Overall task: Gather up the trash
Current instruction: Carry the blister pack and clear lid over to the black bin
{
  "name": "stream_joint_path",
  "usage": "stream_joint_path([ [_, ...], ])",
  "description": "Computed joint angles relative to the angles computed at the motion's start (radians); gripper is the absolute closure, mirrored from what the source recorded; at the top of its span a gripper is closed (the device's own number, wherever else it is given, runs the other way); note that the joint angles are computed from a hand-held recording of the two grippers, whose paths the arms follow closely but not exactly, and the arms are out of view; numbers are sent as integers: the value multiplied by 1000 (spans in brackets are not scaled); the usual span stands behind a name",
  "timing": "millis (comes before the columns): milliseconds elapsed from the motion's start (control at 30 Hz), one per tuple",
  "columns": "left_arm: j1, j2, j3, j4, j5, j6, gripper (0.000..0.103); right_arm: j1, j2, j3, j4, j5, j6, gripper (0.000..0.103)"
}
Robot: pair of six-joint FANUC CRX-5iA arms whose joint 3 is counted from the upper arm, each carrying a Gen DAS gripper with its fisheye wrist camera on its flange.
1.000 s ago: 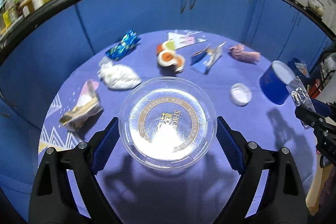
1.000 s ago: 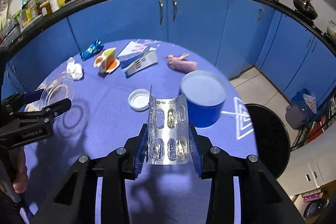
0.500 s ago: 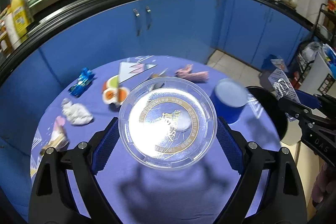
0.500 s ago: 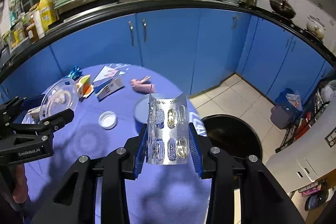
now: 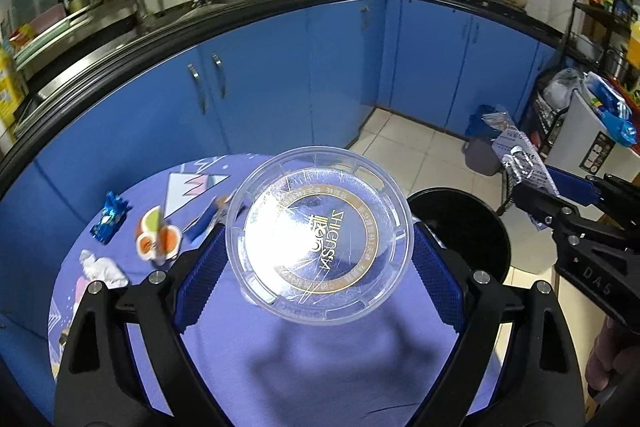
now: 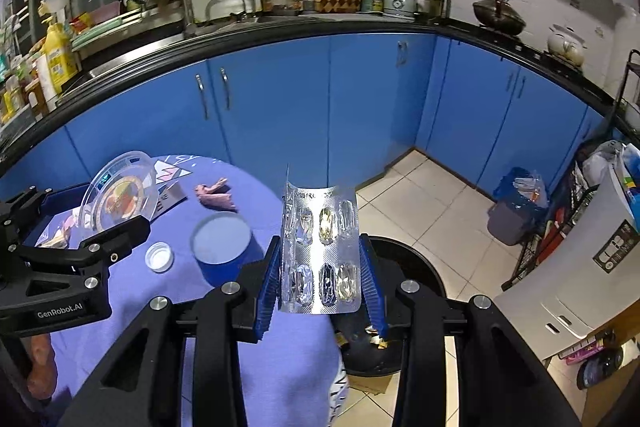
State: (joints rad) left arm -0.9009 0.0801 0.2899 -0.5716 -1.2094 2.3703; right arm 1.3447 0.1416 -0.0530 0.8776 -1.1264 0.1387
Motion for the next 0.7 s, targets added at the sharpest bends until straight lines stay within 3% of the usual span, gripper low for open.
stream_joint_path([
  [700, -20, 138, 173, 8, -7, -83, 15, -43, -76, -91, 16, 8, -70, 65],
])
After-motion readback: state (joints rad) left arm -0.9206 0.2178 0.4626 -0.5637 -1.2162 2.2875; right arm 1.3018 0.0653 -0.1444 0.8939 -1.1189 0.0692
